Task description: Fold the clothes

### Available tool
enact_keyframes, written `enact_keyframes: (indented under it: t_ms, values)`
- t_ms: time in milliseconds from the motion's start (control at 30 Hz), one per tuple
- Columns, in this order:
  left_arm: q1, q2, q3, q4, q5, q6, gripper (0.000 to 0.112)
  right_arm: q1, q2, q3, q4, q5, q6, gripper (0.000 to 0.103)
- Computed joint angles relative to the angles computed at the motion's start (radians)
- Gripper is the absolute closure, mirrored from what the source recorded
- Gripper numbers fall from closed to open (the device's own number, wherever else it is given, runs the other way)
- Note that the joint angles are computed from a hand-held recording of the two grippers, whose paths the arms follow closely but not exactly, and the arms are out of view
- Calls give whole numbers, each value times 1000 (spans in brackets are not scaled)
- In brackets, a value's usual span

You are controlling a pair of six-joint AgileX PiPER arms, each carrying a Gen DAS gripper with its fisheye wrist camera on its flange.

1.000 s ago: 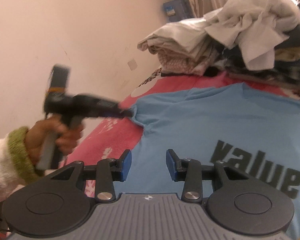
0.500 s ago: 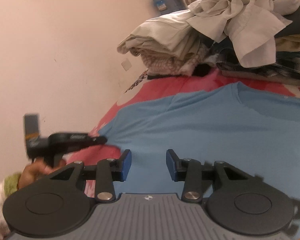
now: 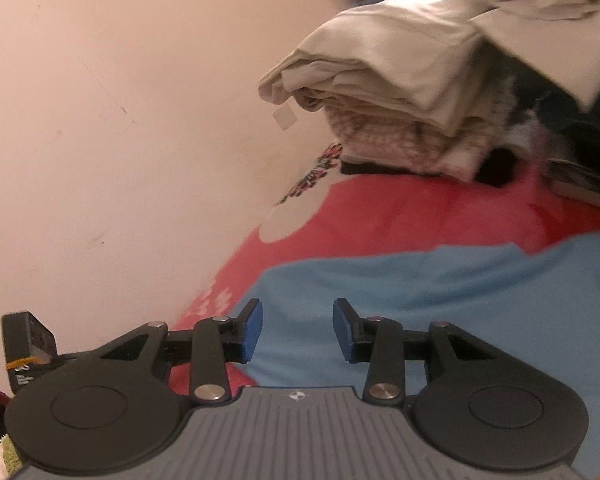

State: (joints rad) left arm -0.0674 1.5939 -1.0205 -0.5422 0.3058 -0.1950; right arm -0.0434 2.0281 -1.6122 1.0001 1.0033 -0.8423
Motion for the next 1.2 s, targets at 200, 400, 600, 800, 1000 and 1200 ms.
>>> enact_keyframes:
  t_ms: [200,400,600,800,1000,1200]
  values:
    - [23,182,-294,108,141,111,64,-12,55,-38,25,5,48,61]
    - [-72,330,-502,358,235,215,84,-77,64,-17,33,3,62,61]
    - [-134,239,-361,327,78,316,111,-148,22,47,73,-14,37,61]
    - [-274,46,-177,129,-84,692,111,-201,-65,134,72,-38,-31,61]
    - [-387,44,-108,141,-62,840,111,-182,-94,125,10,-14,-109,60]
    - [-416,77,-106,381,-53,605,111,-41,-81,79,-50,24,-264,61]
